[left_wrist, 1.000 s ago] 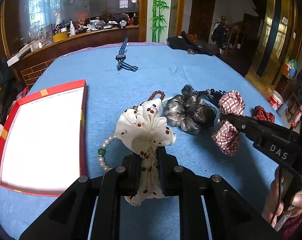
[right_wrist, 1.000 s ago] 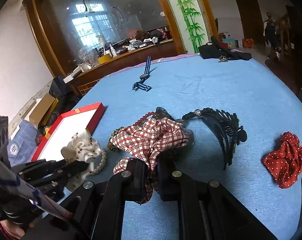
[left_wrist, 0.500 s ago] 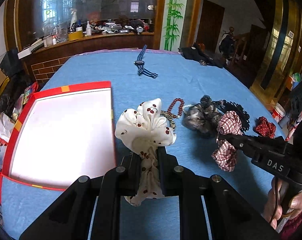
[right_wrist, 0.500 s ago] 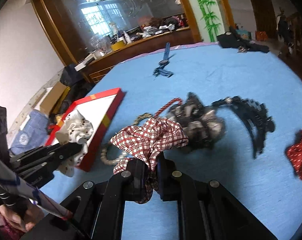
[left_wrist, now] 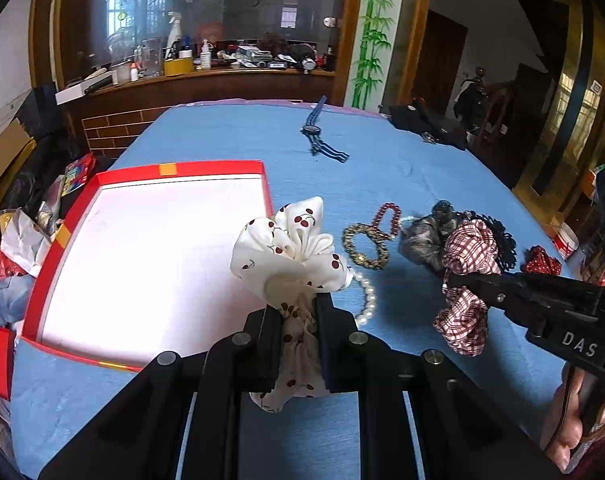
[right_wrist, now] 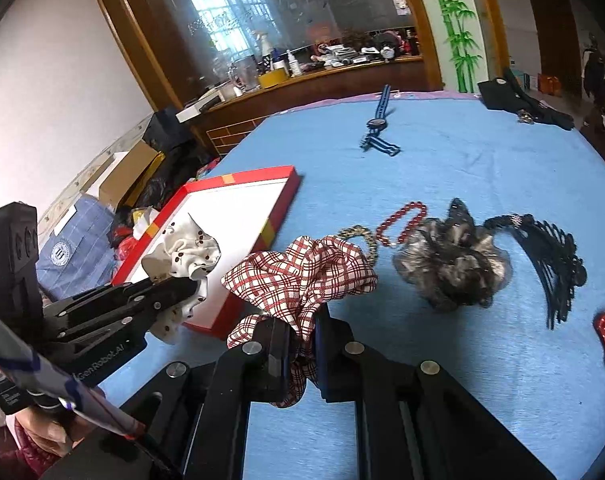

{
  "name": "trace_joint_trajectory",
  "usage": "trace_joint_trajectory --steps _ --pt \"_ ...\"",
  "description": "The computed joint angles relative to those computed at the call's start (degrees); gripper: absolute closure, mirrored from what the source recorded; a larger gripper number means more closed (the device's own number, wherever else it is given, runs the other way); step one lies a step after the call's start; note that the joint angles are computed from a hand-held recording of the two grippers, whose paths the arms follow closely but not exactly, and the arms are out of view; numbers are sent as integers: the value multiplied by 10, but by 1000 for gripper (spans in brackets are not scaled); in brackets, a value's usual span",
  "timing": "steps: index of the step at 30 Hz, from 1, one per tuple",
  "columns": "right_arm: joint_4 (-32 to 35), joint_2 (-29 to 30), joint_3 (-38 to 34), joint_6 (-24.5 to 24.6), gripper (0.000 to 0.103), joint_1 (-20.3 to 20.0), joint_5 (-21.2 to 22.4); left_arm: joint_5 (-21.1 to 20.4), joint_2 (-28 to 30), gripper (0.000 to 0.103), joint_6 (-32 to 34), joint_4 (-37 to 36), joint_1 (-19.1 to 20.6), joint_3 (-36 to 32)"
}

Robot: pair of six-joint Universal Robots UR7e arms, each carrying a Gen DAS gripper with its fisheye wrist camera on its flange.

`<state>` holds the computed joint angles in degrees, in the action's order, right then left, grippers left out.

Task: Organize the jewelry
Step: 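Carry both scrunchies over the red-rimmed white box with both grippers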

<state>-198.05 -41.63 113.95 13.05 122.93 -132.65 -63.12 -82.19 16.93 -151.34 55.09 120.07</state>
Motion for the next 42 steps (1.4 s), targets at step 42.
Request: trace_joint_trajectory --steps 42 --pt "436 190 -496 31 89 -54 58 31 221 86 60 165 131 -391"
